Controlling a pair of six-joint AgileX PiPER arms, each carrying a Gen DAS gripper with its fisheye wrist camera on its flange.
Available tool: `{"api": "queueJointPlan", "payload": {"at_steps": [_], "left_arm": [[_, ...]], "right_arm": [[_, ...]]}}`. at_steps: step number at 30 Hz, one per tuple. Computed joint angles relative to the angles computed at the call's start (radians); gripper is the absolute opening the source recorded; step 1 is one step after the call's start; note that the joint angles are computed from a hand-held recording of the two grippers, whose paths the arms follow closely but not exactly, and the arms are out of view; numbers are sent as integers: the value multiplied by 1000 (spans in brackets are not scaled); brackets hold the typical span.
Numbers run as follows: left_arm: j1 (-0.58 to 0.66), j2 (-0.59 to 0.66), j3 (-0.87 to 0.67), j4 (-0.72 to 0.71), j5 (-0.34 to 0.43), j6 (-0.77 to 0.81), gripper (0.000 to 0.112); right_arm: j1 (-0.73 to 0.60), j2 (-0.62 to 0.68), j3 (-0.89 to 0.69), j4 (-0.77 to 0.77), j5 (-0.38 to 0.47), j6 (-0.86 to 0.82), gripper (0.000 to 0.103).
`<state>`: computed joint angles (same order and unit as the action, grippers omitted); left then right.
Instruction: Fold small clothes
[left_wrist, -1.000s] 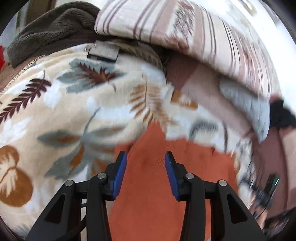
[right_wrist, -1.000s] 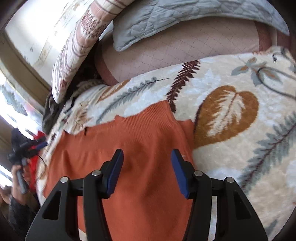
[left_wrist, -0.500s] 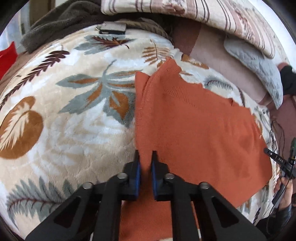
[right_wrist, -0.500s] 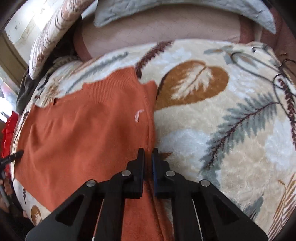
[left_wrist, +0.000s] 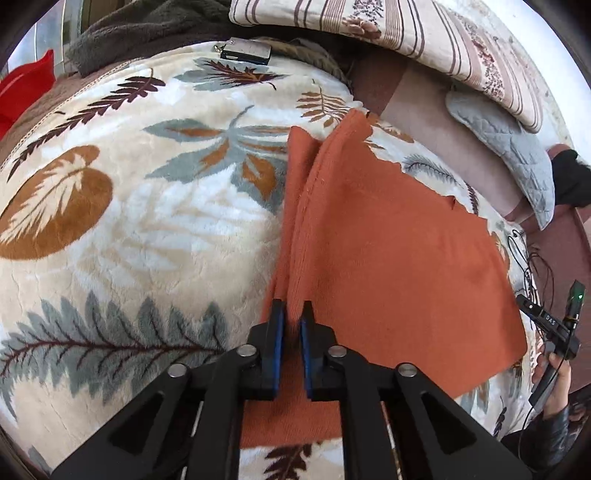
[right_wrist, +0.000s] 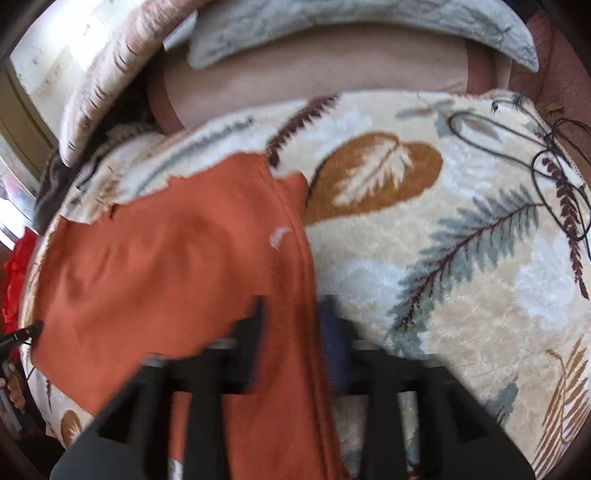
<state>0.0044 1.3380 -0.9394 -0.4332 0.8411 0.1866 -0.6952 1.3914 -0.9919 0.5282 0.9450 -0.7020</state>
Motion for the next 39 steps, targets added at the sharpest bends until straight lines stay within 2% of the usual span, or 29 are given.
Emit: {"api": "queueJointPlan", "payload": {"at_steps": [2, 4, 5, 6, 9, 11, 12, 14, 15, 17, 18, 20, 24, 26, 27, 28, 29, 30, 34, 36, 39], "left_arm": [[-24, 4, 1, 48, 3, -20, 19], [-70, 19, -8, 140, 9, -85, 10], [-81, 16, -10, 159, 10, -102, 7], [-85, 11, -12, 164, 11, -108, 3], [-63, -33, -17, 148, 19, -79, 3], [-55, -46, -58, 141, 28, -65, 4], [-64, -39, -88, 148, 26, -66, 6], [-105, 15, -178, 186, 29, -70, 14], [-128, 62, -238, 207, 37, -79, 27], [-151, 161, -350, 221, 44, -80, 44], [-161, 208, -399, 240, 32, -94, 44], [-176, 331, -528, 275, 33, -133, 44], [-178, 558, -759, 291, 91, -169, 44], [-187, 656, -846, 313, 119, -207, 40], [-191, 685, -867, 333, 129, -230, 20], [-194, 707, -875, 348, 122, -260, 4], [-190, 699, -849, 339, 89, -273, 6], [-186, 679, -809, 330, 45, -278, 5], [-159, 606, -674, 298, -114, -319, 5], [-148, 596, -635, 290, -165, -338, 5], [-169, 595, -592, 372, -227, -415, 5]], "right_arm": [[38, -7, 11, -46, -7, 31, 58], [100, 20, 20, -120, -26, 83, 58], [134, 34, 29, -160, -40, 118, 40], [164, 33, 33, -194, -50, 150, 30], [210, -13, 10, -258, -77, 173, 24], [198, -1, -41, -213, -77, 132, 25], [193, 27, -83, -193, -68, 130, 30], [193, 107, -177, -144, -52, 133, 35], [196, 140, -210, -118, -54, 125, 35], [216, 204, -266, -86, -73, 132, 39], [227, 254, -309, -73, -81, 147, 45], [244, 308, -350, -47, -84, 156, 49], [287, 410, -415, -91, -100, 205, 50], [294, 443, -425, -106, -101, 211, 49], [302, 453, -422, -115, -115, 216, 48], [305, 449, -413, -117, -133, 214, 42], [304, 443, -408, -90, -137, 189, 22], [305, 428, -398, -83, -151, 182, 8], [283, 391, -376, -13, -209, 121, 8], [263, 409, -391, 21, -220, 114, 8], [271, 460, -403, -44, -239, 163, 8]]}}
